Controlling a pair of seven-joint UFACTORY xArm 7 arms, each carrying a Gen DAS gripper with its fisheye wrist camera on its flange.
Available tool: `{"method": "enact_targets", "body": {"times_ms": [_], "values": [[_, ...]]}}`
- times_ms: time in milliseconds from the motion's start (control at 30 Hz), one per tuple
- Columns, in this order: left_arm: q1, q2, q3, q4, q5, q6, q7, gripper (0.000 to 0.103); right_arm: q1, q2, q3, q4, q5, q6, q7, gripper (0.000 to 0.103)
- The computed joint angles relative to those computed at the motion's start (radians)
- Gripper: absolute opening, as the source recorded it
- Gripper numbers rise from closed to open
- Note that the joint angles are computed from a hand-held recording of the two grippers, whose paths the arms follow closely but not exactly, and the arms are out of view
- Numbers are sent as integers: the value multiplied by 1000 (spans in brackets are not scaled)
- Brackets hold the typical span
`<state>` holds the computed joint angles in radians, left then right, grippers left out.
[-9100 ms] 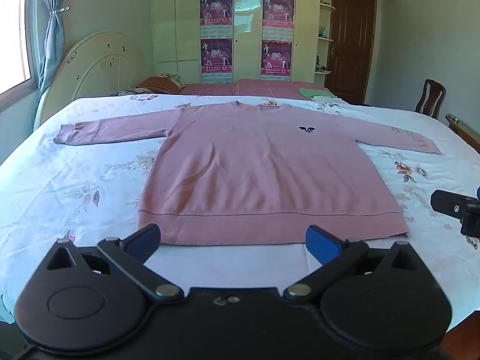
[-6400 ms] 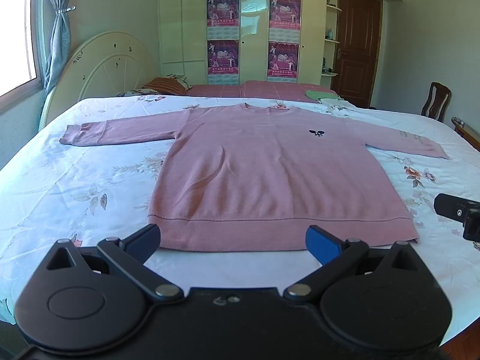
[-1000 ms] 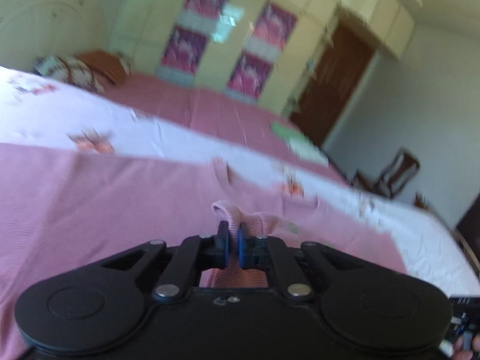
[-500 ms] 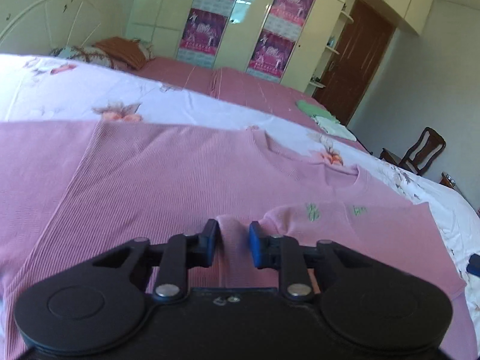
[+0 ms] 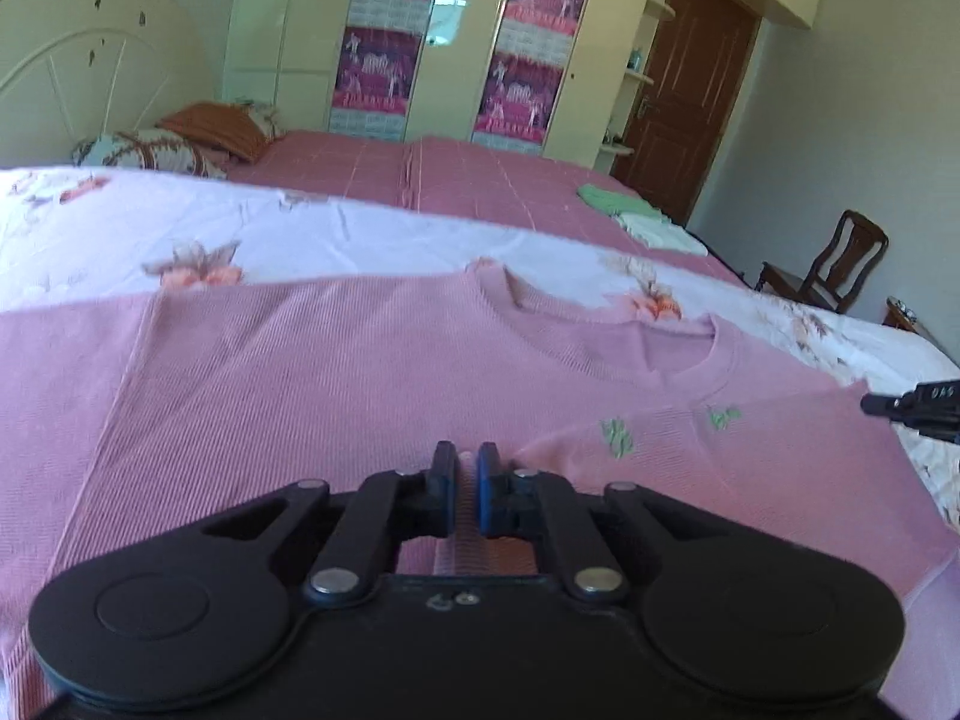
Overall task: Fold small clothes
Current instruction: 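Lay the sleeve cuff down on the body and open the right gripper, then grasp the cuff of the other sleeve with the left gripper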
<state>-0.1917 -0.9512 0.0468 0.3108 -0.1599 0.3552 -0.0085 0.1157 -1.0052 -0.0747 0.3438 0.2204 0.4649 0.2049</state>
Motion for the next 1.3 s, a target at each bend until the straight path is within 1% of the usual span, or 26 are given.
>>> {"method": "enact_targets", "body": {"times_ms": [33, 100, 167, 200, 233, 300, 333, 367, 467, 533, 600, 633, 700, 800, 867, 900, 967, 1000, 1067, 1100, 1133, 1167, 1200, 1233, 1267, 1300], "values": [[-2, -9, -13, -5, 4, -30, 0, 6, -12, 19, 6, 10, -15, 9, -3, 3], [0, 4, -32, -4, 28, -67, 12, 6, -40, 5, 13, 0, -29, -8, 1, 3], [20, 72, -53, 28, 54, -11, -1, 8, -83, 2, 51, -9, -71, -8, 9, 0], [24, 65, -53, 15, 56, -30, 4, 12, -93, 20, 54, -4, -88, 15, 6, 0], [36, 46, -58, 19, 61, -7, -7, 17, -85, 13, 36, -16, -84, 5, 0, 0], [72, -86, -68, -27, 65, -10, -44, 53, -129, -45, 71, -21, -111, 28, 29, 0], [86, -170, -61, -55, 62, -3, -62, 55, -112, -112, 54, -37, -105, 32, 24, 0], [93, -242, -52, -63, 55, 46, -81, 53, -82, -183, 28, -50, -93, 55, 9, 0], [70, -404, -52, -79, 32, 196, -130, 52, -26, -397, 38, -66, -96, 220, -32, 0], [30, -405, -98, -84, 42, 252, -134, 53, 11, -494, 70, -80, -81, 336, -25, 0], [37, -327, -165, -84, 76, 271, -160, 50, 26, -532, 122, -108, -76, 411, 2, 0], [42, -327, -187, -107, 93, 227, -171, 51, 42, -520, 136, -118, -93, 434, 44, 0], [52, -299, -202, -77, 126, 248, -188, 51, 24, -530, 186, -133, -75, 419, 78, 1], [53, -307, -167, -71, 148, 225, -191, 57, 22, -511, 225, -88, -97, 432, 141, 2], [71, -246, -145, -57, 170, 177, -169, 57, 48, -526, 233, -86, -108, 437, 153, 2], [80, -197, -129, -46, 173, 145, -161, 56, 59, -514, 244, -77, -111, 461, 164, 2], [60, -96, -64, -17, 144, 109, -135, 50, 74, -509, 252, -77, -109, 475, 191, 2], [56, -56, -48, -8, 132, 94, -115, 49, 84, -521, 263, -81, -107, 483, 210, 2], [131, -34, -120, -7, 191, 50, -121, 39, 95, -518, 283, -85, -117, 480, 232, 2], [146, -40, -124, -4, 190, 55, -134, 39, 99, -514, 295, -85, -126, 482, 242, 2], [146, -66, -103, -3, 175, 86, -145, 39, 99, -511, 300, -85, -135, 485, 252, 2], [153, -110, -83, -8, 167, 120, -148, 55, 99, -510, 301, -82, -138, 490, 268, 2], [169, -174, -65, -23, 169, 155, -142, 82, 98, -502, 298, -72, -143, 496, 279, 2], [197, -268, -40, -47, 174, 194, -134, 91, 97, -499, 298, -64, -148, 497, 289, 2], [219, -358, -1, -70, 177, 236, -110, 89, 96, -501, 299, -58, -153, 497, 300, 3], [249, -437, 57, -78, 181, 298, -71, 82, 96, -509, 301, -54, -156, 499, 310, 3]]}}
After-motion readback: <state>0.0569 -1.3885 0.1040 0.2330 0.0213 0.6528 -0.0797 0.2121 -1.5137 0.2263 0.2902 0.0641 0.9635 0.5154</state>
